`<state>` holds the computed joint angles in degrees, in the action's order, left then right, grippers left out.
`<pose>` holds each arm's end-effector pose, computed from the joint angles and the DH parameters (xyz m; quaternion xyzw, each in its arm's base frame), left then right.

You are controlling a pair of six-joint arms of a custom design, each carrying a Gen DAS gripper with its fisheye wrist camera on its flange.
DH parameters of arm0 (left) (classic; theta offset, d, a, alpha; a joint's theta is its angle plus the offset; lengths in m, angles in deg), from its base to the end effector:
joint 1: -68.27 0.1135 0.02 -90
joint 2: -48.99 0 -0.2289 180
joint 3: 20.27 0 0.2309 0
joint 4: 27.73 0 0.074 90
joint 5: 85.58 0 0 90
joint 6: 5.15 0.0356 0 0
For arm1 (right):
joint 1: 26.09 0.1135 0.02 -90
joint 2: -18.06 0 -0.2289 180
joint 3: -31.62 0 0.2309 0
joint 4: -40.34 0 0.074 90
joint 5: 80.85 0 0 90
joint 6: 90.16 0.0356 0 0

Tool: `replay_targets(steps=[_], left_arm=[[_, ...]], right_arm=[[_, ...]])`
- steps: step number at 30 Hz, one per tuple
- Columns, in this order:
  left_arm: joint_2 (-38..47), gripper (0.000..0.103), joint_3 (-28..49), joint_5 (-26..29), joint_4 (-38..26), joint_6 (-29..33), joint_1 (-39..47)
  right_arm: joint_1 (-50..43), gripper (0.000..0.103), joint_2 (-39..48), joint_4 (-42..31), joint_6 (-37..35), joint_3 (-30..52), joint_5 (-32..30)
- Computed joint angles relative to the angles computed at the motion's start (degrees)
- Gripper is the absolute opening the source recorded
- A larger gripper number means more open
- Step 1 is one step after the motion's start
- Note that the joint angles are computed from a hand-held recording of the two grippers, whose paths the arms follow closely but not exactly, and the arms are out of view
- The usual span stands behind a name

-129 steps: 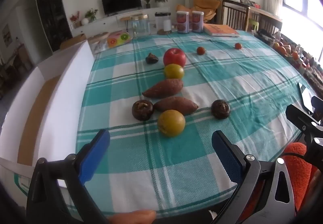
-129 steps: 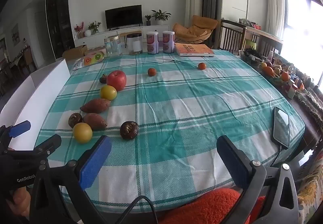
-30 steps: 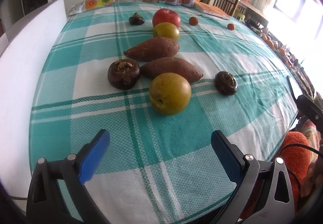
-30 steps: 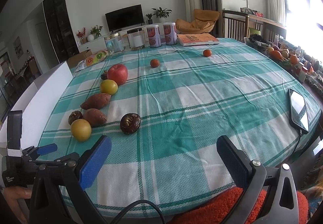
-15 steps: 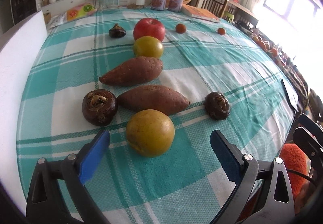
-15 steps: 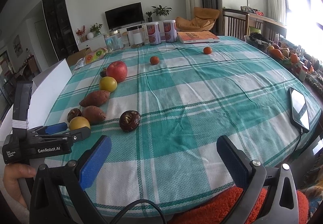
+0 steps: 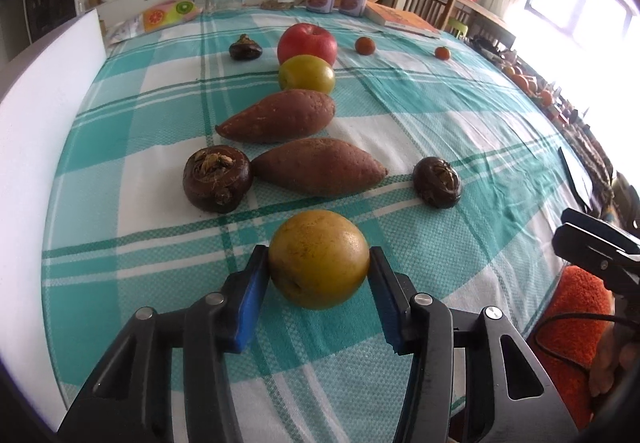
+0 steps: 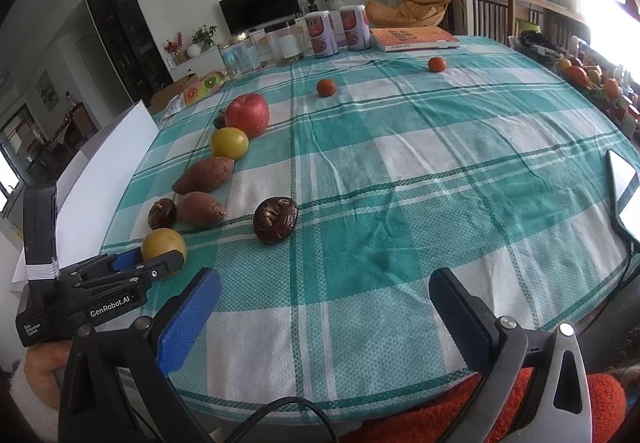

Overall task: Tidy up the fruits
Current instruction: 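Grasp the yellow round fruit with the left tool while the right tool grasps a dark water chestnut, then carry both fruits over the white box and open both tools to drop them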

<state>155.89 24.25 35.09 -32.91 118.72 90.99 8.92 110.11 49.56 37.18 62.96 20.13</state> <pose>0.2224 0.0734 0.0312 0.1431 0.9365 -0.1395 0.2882 0.1751 0.1143 0.0556 0.0506 0.9389 0.1208 0.3183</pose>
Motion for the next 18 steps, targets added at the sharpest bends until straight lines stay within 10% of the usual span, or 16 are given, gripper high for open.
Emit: replay_targets(steps=[4, 12, 13, 18], left_arm=[[-1.6, 0.051, 0.1, 2.1, -4.5, 3.0, 4.2], [-8.2, 0.051, -0.5, 5.7, -10.8, 6.6, 9.2], [-8.8, 0.051, -0.4, 6.0, -11.5, 6.8, 9.4], [-12.3, 0.051, -0.6, 7.9, -14.6, 9.1, 11.9]], right_arm=[[-5.2, 0.076, 13.2, -2.5, -7.1, 11.6, -7.2], [-5.5, 0.063, 26.3, -12.3, -12.6, 30.7, -8.2], [-5.7, 0.043, 27.4, -13.0, -12.7, 31.8, -7.9], [-5.3, 0.043, 22.2, -6.5, -9.0, 24.3, -8.7]])
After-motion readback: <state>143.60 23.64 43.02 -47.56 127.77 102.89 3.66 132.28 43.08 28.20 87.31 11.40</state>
